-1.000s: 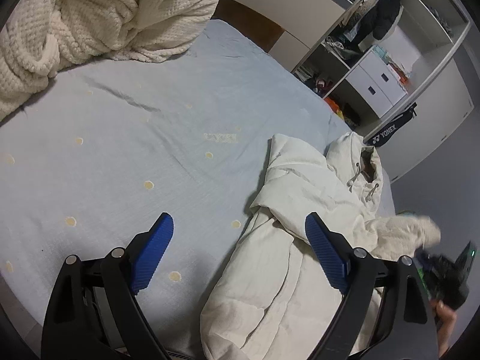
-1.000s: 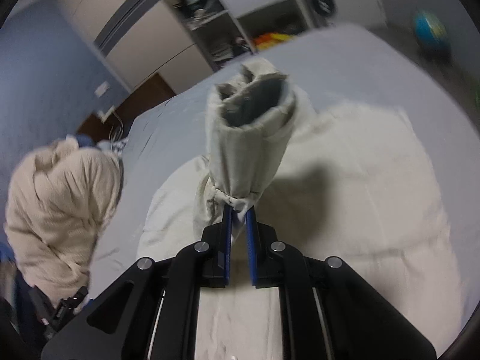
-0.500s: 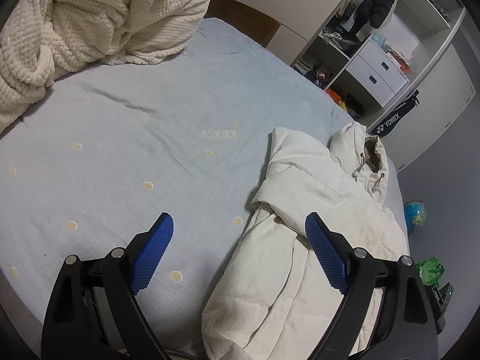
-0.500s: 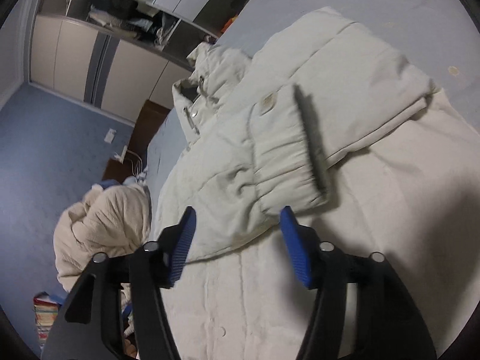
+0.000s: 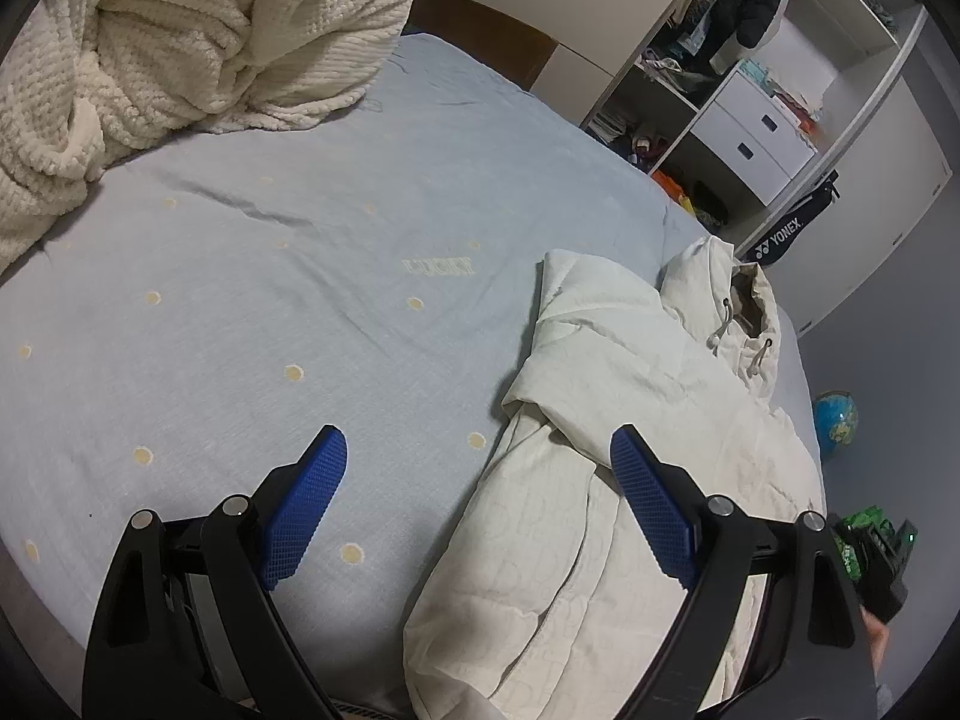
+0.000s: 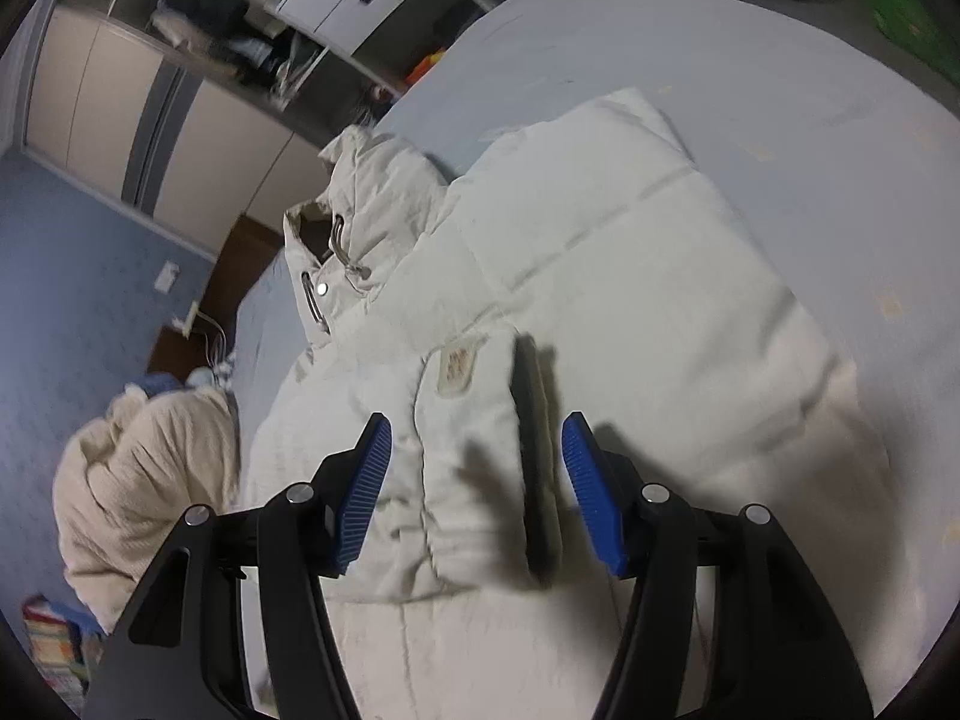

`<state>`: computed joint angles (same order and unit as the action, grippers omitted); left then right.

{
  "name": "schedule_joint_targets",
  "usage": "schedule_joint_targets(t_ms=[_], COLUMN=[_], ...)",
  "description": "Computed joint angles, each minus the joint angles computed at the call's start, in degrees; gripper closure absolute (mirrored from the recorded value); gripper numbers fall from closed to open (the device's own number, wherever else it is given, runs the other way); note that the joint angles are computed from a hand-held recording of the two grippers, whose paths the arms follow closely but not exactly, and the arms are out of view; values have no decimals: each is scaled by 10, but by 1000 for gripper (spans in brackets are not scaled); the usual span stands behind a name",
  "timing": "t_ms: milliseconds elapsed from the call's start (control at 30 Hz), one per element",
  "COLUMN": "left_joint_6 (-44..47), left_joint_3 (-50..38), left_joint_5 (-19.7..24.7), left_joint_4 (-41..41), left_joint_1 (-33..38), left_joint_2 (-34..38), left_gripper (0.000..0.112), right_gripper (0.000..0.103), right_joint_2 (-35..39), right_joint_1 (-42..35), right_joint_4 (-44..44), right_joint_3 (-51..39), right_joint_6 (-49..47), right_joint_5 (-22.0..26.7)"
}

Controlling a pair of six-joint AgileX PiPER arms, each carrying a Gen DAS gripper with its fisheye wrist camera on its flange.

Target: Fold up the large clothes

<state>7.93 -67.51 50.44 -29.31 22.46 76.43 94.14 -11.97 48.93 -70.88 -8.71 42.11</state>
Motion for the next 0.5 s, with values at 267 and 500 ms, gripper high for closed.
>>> schedule_joint_targets(t_ms=[267,500], left_joint_6=[-12,-20], left_joint_3=[-5,-9], left_joint_5=[-1,-4], left_joint_4=[18,34], left_joint_1=[-11,-20], left_joint_2=[6,12], left_gripper=[25,22], right_gripper=[99,101], right_joint_2=[69,50], right_joint_1=[25,11], right_joint_4=[-83,-85], right_joint_3=[-101,-158], right_joint_6=[22,6], right_joint_5=[49,26])
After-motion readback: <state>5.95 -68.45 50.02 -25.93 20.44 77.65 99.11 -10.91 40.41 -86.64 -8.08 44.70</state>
